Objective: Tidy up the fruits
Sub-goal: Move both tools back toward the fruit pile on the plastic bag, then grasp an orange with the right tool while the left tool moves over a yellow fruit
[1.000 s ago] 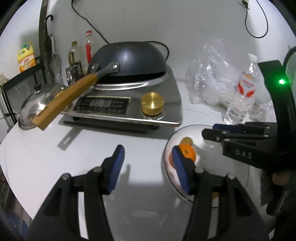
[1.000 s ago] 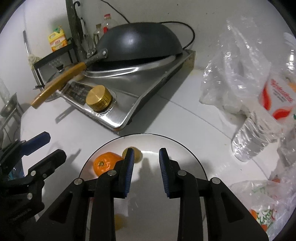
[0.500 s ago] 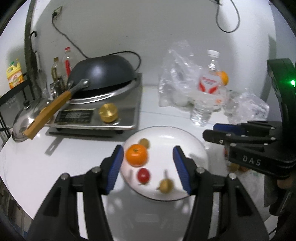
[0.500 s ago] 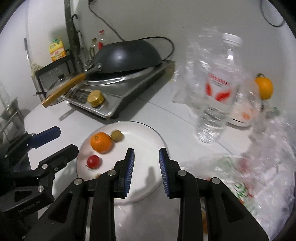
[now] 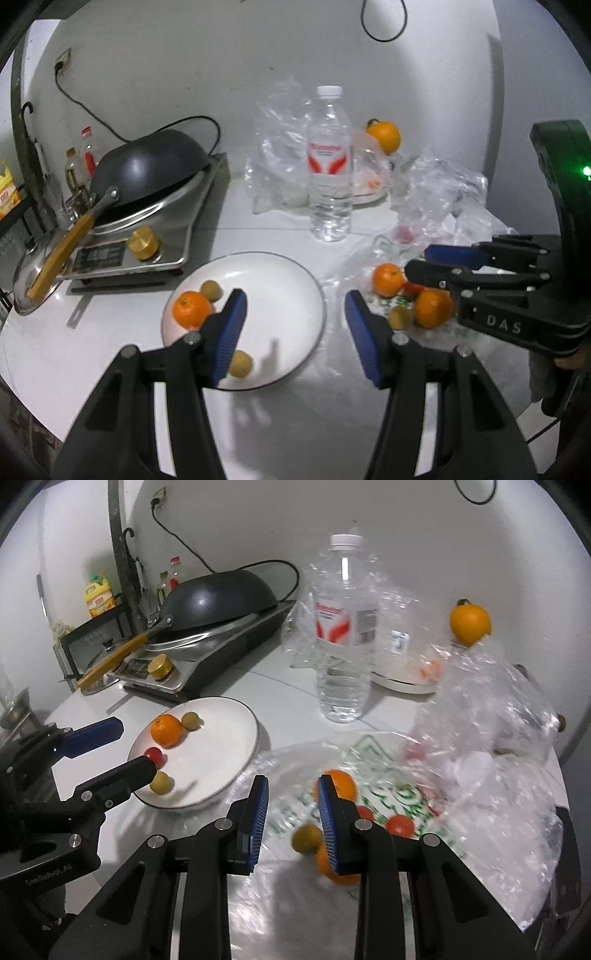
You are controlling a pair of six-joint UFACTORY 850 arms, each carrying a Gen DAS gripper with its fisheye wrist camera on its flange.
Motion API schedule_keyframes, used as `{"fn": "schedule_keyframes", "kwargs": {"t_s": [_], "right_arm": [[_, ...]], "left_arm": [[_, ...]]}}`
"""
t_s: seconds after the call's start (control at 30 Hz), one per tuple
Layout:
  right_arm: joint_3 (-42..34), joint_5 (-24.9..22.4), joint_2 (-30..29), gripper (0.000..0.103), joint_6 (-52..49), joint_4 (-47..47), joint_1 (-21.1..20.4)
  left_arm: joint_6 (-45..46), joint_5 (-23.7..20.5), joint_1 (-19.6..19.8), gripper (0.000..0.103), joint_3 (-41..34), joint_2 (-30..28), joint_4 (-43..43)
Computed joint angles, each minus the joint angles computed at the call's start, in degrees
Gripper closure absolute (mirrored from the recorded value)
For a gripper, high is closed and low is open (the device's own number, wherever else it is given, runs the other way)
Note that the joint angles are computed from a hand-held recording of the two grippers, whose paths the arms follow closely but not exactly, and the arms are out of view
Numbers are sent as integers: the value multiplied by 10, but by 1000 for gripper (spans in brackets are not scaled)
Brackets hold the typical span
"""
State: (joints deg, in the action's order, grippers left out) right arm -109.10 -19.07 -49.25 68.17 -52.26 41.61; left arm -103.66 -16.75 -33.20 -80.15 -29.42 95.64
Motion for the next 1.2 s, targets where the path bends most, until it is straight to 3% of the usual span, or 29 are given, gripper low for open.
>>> {"fn": "schedule_keyframes", "kwargs": {"t_s": [0.23,0.4,0.53,0.6,0.73,0.97,1.1,1.2], "right_arm": [[89,27,51,74,119,-104,-13],[126,48,67,74,125,-111,-22],[134,72,65,74,75,-72,-26],[138,88,65,74,95,-109,-26],[119,81,49,74,36,-64,-26],[80,67,19,59,-92,40,-27],[62,68,3,58,-163,108,-31],[56,65,-2,58,-153,85,-29]], "left_arm": [[76,-7,-21,46,-25,-17,-74],[148,-5,-36,46,-48,-34,-132],[203,6,-39,46,-64,-45,-186],[253,21,-35,46,-70,-49,-248],[302,19,-33,46,-81,-59,-309],[330,12,-31,46,-94,-72,-343],[356,11,-31,46,-102,-80,-368],[374,6,-31,46,-110,-86,-383]]}}
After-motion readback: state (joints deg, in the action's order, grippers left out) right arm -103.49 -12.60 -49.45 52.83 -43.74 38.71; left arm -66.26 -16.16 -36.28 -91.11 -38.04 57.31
